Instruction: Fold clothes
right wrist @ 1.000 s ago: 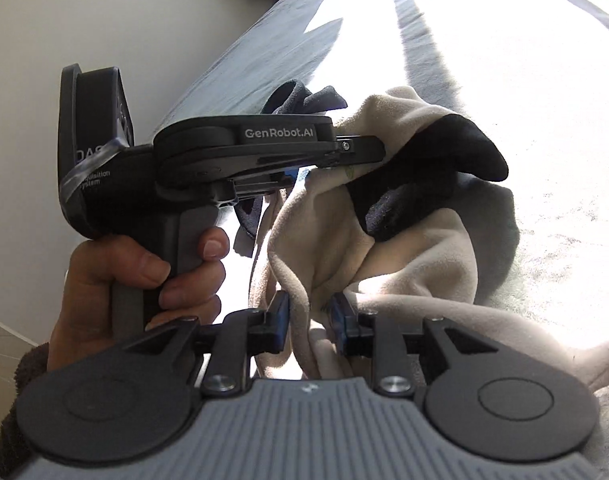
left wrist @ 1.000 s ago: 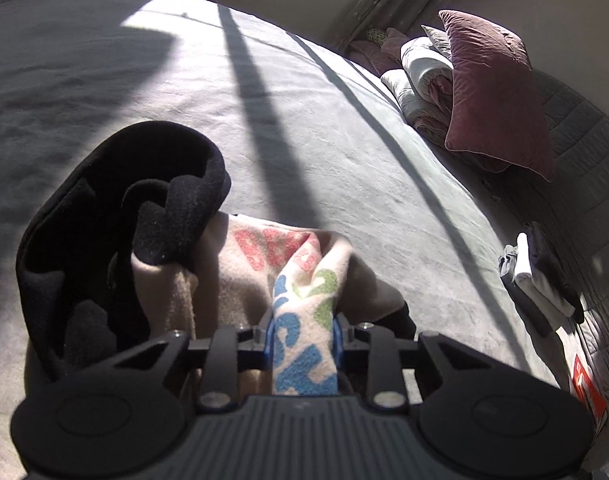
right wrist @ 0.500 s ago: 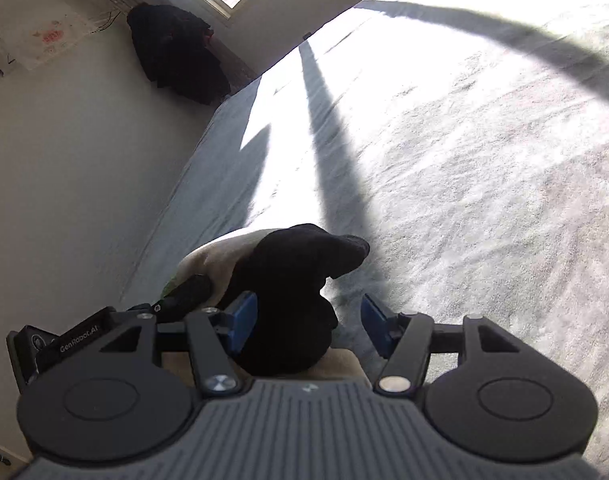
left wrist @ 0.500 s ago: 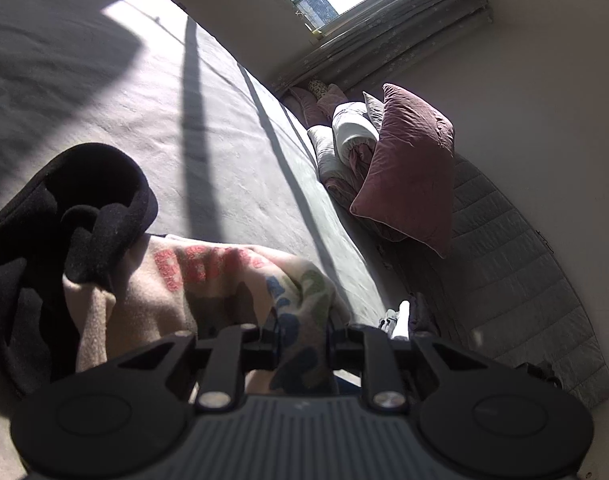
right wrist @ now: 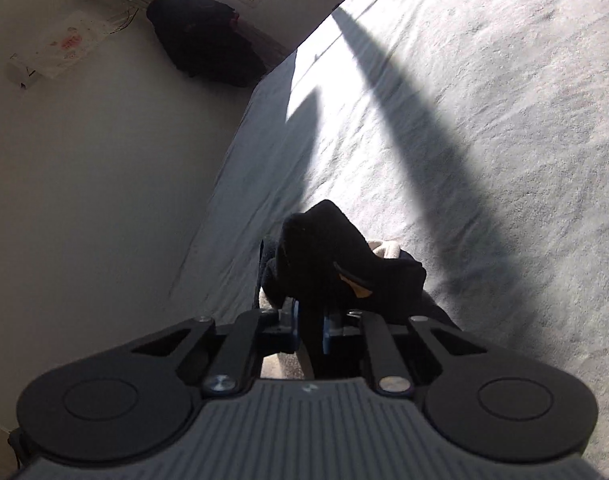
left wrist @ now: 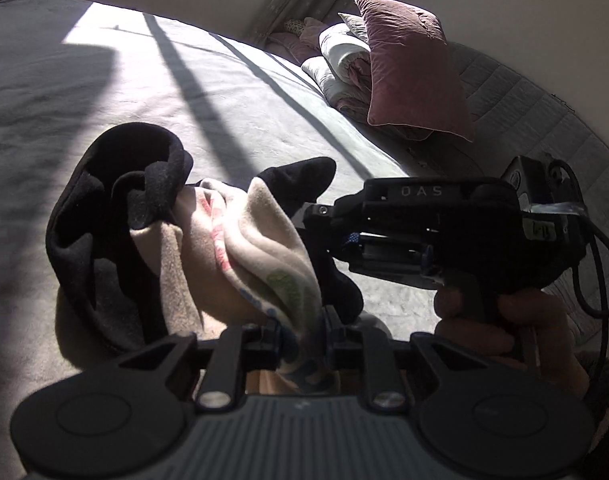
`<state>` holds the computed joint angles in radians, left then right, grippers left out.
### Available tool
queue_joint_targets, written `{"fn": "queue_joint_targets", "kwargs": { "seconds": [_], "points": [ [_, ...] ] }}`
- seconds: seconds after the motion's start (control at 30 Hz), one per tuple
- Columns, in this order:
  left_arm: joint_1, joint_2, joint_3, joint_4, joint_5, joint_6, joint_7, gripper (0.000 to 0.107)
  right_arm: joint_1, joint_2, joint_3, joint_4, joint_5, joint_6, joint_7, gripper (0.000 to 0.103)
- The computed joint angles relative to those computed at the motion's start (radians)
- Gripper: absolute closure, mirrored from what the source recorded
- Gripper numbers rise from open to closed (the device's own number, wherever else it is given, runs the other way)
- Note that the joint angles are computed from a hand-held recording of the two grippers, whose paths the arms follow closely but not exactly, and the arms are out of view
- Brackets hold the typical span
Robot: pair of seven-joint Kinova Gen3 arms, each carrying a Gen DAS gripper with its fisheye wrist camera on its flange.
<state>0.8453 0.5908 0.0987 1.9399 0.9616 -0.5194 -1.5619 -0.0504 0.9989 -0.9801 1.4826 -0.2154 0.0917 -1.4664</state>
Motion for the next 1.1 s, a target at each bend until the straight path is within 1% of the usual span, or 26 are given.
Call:
{"fn": "queue_joint_targets", "kwargs": {
  "seconds": [0.03, 0.07, 0.1, 0.13, 0.17, 0.2, 0.23, 0.27, 0.33, 0.37, 0.4, 0.47, 0.5, 0.57, 0.63, 0.67, 0.7, 0.73, 0.77, 0.8, 0.83, 0.87, 0.93, 0.97, 1.0, 1.1],
  "points": [
    [-0.014, -0.013, 0.011, 0.025, -0.024, -0.006, 0.041, 0.085, -0.024, -0.019, 0.027, -0.005, 0.01, 0.014, 0.005, 0.091],
    [-0.041, -0.022, 0.04, 0.054, -0.052, -0.029, 0.081, 0.084, -0.049, -0.038, 0.055, -0.011, 0.018, 0.028, 0.012, 0.092],
    [-0.071, -0.027, 0.077, 0.084, -0.08, -0.066, 0.122, 0.082, -0.074, -0.056, 0.085, -0.017, 0.024, 0.042, 0.021, 0.093],
    [-0.086, -0.032, 0.095, 0.107, -0.097, -0.095, 0.152, 0.079, -0.095, -0.071, 0.109, -0.02, 0.024, 0.05, 0.03, 0.093],
    [-0.086, -0.034, 0.095, 0.119, -0.101, -0.111, 0.166, 0.078, -0.106, -0.082, 0.127, -0.021, 0.02, 0.049, 0.037, 0.093],
    [-0.086, -0.038, 0.097, 0.128, -0.093, -0.125, 0.169, 0.074, -0.118, -0.093, 0.144, -0.021, 0.016, 0.048, 0.043, 0.093],
    [-0.099, -0.039, 0.118, 0.137, -0.08, -0.147, 0.161, 0.069, -0.128, -0.105, 0.159, -0.018, 0.012, 0.044, 0.048, 0.094],
    [-0.103, -0.04, 0.129, 0.139, -0.05, -0.166, 0.137, 0.067, -0.136, -0.118, 0.176, -0.014, 0.007, 0.039, 0.048, 0.094],
    [-0.133, -0.035, 0.183, 0.133, 0.03, -0.217, 0.079, 0.051, -0.15, -0.144, 0.204, -0.006, 0.001, 0.026, 0.045, 0.094],
    [-0.133, -0.034, 0.189, 0.125, 0.071, -0.231, 0.065, 0.047, -0.156, -0.156, 0.219, -0.003, 0.0, 0.014, 0.042, 0.094],
    [-0.126, -0.032, 0.176, 0.109, 0.112, -0.229, 0.058, 0.04, -0.164, -0.166, 0.234, -0.003, 0.003, 0.003, 0.038, 0.094],
    [-0.102, -0.025, 0.13, 0.072, 0.193, -0.204, 0.033, 0.039, -0.174, -0.197, 0.266, 0.006, 0.015, -0.016, 0.027, 0.094],
    [-0.11, -0.018, 0.134, 0.053, 0.234, -0.201, 0.006, 0.039, -0.18, -0.216, 0.287, 0.01, 0.022, -0.02, 0.018, 0.094],
    [-0.168, 0.005, 0.197, 0.011, 0.315, -0.216, -0.055, 0.039, -0.193, -0.253, 0.33, 0.018, 0.031, -0.022, -0.004, 0.095],
    [-0.202, 0.033, 0.228, -0.039, 0.396, -0.222, -0.088, 0.047, -0.213, -0.286, 0.381, 0.027, 0.038, -0.03, -0.03, 0.095],
    [-0.196, 0.043, 0.218, -0.063, 0.437, -0.219, -0.1, 0.053, -0.227, -0.302, 0.411, 0.032, 0.042, -0.035, -0.045, 0.095],
    [-0.179, 0.051, 0.189, -0.087, 0.478, -0.206, -0.11, 0.063, -0.242, -0.317, 0.443, 0.036, 0.047, -0.04, -0.059, 0.095],
    [-0.145, 0.059, 0.152, -0.113, 0.511, -0.209, -0.137, 0.069, -0.258, -0.33, 0.475, 0.039, 0.052, -0.044, -0.074, 0.095],
    [-0.124, 0.071, 0.132, -0.142, 0.545, -0.223, -0.171, 0.073, -0.275, -0.341, 0.51, 0.04, 0.058, -0.048, -0.088, 0.095],
    [-0.115, 0.085, 0.132, -0.17, 0.571, -0.249, -0.204, 0.083, -0.294, -0.351, 0.545, 0.043, 0.064, -0.054, -0.102, 0.095],
    [-0.119, 0.101, 0.15, -0.195, 0.583, -0.285, -0.229, 0.089, -0.311, -0.359, 0.578, 0.046, 0.071, -0.06, -0.116, 0.096],
    [-0.104, 0.109, 0.15, -0.211, 0.578, -0.325, -0.241, 0.092, -0.328, -0.366, 0.61, 0.047, 0.077, -0.062, -0.129, 0.096],
    [-0.071, 0.125, 0.146, -0.235, 0.556, -0.407, -0.243, 0.094, -0.358, -0.373, 0.668, 0.044, 0.089, -0.063, -0.156, 0.096],
    [-0.043, 0.132, 0.126, -0.242, 0.543, -0.447, -0.228, 0.095, -0.376, -0.375, 0.698, 0.043, 0.094, -0.066, -0.169, 0.096],
    [-0.011, 0.141, 0.1, -0.246, 0.526, -0.487, -0.209, 0.096, -0.394, -0.377, 0.73, 0.042, 0.098, -0.069, -0.182, 0.096],
    [0.125, 0.174, -0.035, -0.24, 0.462, -0.609, -0.102, 0.096, -0.446, -0.373, 0.815, 0.032, 0.111, -0.08, -0.217, 0.096]
  ]
}}
